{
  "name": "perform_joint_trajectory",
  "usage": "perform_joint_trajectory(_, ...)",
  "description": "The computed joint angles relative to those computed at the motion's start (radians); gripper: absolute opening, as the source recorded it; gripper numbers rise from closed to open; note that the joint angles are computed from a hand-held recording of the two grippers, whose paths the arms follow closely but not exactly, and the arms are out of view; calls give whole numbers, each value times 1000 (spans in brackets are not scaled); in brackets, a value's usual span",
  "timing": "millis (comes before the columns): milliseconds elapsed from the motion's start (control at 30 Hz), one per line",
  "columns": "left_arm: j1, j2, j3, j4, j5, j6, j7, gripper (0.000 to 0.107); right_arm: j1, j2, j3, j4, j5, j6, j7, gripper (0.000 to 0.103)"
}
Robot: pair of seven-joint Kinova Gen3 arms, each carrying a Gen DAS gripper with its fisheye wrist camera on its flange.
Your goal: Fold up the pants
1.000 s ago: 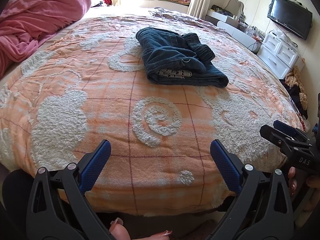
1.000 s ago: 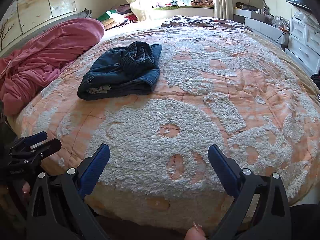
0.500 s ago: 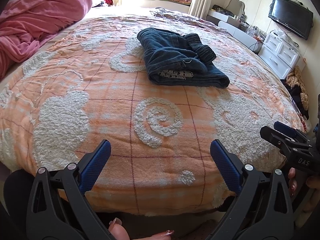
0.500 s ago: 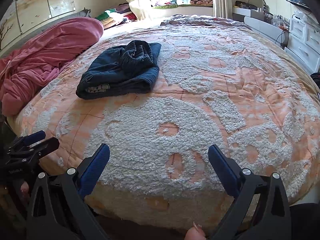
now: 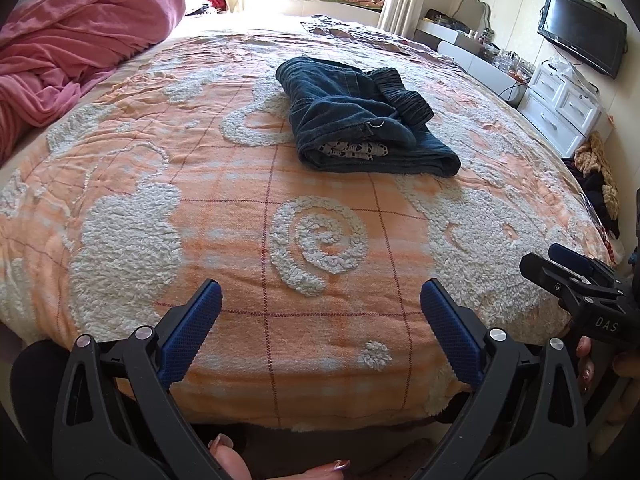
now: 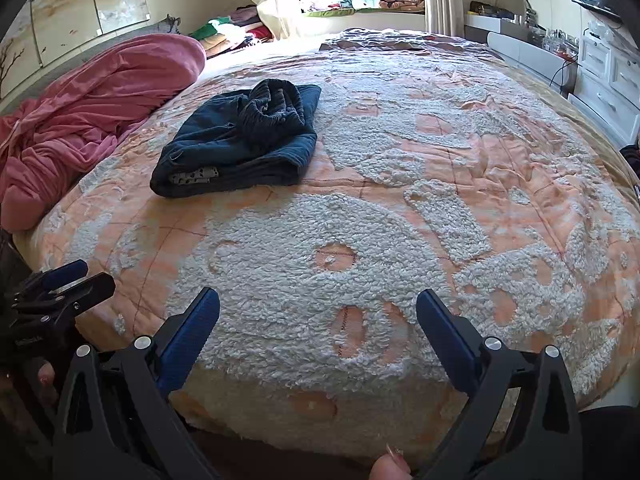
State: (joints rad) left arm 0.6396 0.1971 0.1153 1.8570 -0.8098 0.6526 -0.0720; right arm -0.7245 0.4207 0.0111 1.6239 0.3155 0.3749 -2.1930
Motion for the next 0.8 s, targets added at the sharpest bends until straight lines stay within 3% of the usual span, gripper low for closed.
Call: perform_joint_trajectory(800, 7, -4, 10, -7, -17, 17, 9, 93, -6, 10, 9, -11, 9, 17, -14, 98)
